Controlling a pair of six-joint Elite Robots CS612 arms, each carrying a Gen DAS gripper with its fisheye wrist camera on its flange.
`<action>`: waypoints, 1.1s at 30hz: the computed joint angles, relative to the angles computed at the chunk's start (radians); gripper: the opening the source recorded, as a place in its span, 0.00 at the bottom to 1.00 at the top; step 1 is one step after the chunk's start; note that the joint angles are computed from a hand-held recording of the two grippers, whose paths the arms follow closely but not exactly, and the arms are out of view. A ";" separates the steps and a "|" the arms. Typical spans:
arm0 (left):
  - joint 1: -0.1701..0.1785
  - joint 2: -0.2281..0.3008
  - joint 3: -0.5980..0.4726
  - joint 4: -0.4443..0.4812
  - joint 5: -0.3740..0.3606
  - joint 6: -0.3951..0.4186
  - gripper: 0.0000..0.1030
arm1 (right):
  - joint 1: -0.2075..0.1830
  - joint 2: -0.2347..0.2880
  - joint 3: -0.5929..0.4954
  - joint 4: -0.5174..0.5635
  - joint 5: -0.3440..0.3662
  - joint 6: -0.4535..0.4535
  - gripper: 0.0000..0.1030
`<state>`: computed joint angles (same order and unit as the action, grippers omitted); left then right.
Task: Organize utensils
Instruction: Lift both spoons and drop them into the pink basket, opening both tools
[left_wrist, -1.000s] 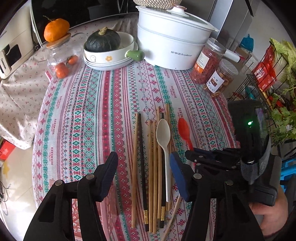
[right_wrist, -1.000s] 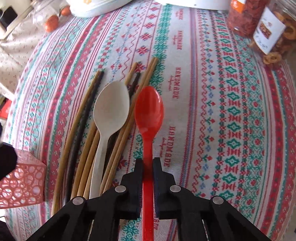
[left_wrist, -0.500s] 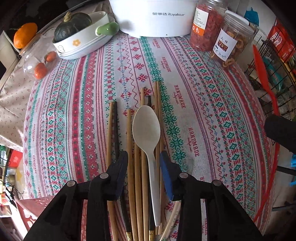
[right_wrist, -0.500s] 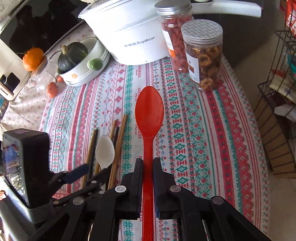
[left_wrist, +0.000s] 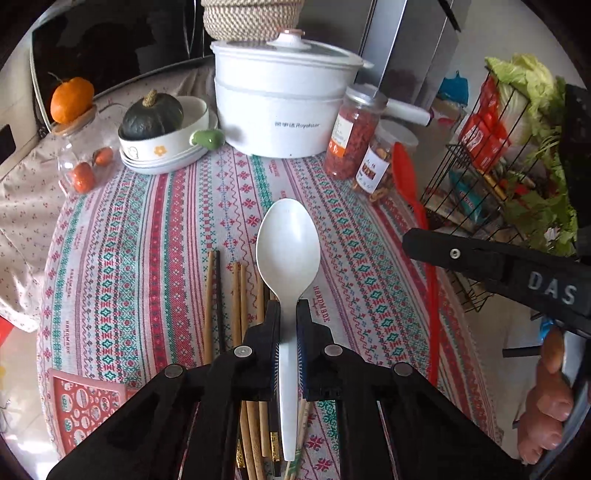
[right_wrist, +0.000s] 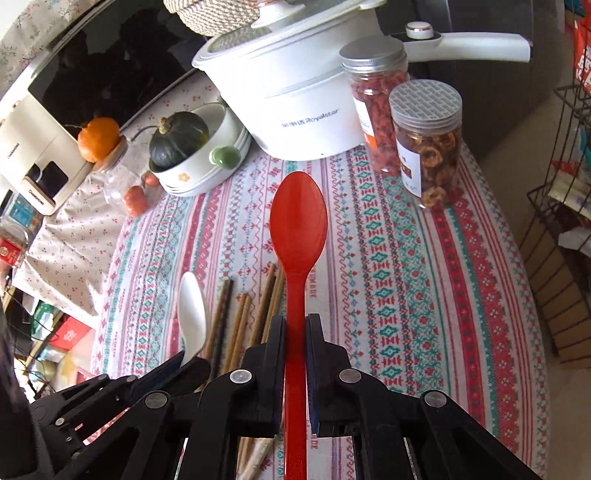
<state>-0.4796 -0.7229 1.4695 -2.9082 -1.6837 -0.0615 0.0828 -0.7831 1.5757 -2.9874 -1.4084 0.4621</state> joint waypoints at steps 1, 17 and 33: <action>0.006 -0.015 0.021 -0.045 -0.012 0.006 0.09 | 0.002 -0.001 0.003 -0.018 0.002 0.004 0.07; 0.171 0.034 0.094 -0.681 -0.129 -0.155 0.08 | 0.106 0.079 -0.050 -0.469 -0.058 0.024 0.07; 0.143 0.101 0.117 -0.858 0.021 -0.104 0.09 | 0.162 0.147 -0.137 -0.505 -0.061 -0.007 0.07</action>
